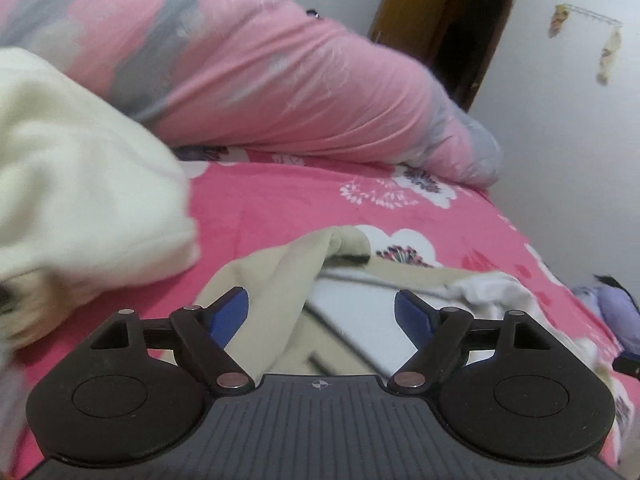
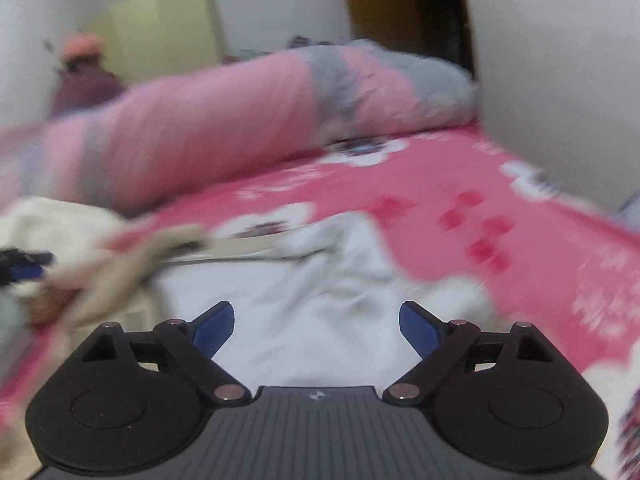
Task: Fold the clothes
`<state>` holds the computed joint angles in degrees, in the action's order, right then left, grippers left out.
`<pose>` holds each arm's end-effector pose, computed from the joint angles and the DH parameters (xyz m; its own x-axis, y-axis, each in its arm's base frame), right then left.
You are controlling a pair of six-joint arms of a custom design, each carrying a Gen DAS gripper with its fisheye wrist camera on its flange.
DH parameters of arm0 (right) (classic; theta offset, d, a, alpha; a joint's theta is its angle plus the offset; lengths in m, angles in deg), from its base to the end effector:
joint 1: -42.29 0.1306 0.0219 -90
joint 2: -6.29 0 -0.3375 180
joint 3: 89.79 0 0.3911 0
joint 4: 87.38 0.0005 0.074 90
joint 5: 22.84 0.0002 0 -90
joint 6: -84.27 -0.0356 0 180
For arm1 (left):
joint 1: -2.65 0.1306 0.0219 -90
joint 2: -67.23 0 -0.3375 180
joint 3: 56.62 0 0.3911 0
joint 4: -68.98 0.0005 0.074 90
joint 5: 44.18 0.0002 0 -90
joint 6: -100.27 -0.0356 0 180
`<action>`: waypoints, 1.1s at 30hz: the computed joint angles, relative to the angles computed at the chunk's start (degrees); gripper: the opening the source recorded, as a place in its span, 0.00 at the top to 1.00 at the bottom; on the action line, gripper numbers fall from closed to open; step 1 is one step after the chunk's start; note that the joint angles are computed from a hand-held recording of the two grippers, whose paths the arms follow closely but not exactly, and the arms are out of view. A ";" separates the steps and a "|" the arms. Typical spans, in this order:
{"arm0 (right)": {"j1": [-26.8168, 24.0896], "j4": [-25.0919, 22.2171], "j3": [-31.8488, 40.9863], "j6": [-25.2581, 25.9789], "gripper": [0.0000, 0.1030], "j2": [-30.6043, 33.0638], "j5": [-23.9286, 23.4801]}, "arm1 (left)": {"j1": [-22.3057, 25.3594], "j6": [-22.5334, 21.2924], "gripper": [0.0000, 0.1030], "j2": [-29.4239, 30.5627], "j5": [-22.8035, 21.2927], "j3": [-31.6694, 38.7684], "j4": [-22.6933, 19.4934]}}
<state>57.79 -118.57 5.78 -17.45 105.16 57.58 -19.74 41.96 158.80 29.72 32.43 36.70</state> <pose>0.5326 0.1533 0.3796 -0.6147 0.0374 -0.7879 -0.2766 0.9252 0.2597 0.4757 -0.1858 0.3889 -0.5307 -0.3273 -0.7819 -0.1450 0.9439 -0.2967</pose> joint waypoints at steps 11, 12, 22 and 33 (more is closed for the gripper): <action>6.48 0.61 -9.70 -17.57 0.11 -1.45 -24.26 | -15.58 14.73 0.15 -27.60 -16.57 -24.49 -16.50; 7.48 0.98 -9.78 -18.98 0.11 -0.73 -24.37 | -17.23 17.39 0.15 -28.27 -17.35 -25.64 -18.92; 12.98 0.16 -11.45 -20.02 0.12 -1.02 -20.89 | -30.83 53.35 0.17 -34.25 -26.83 -36.55 -28.99; 15.36 0.36 -11.13 -20.24 0.13 -0.46 -20.44 | -32.33 55.18 0.49 -32.84 -29.34 -37.71 -27.95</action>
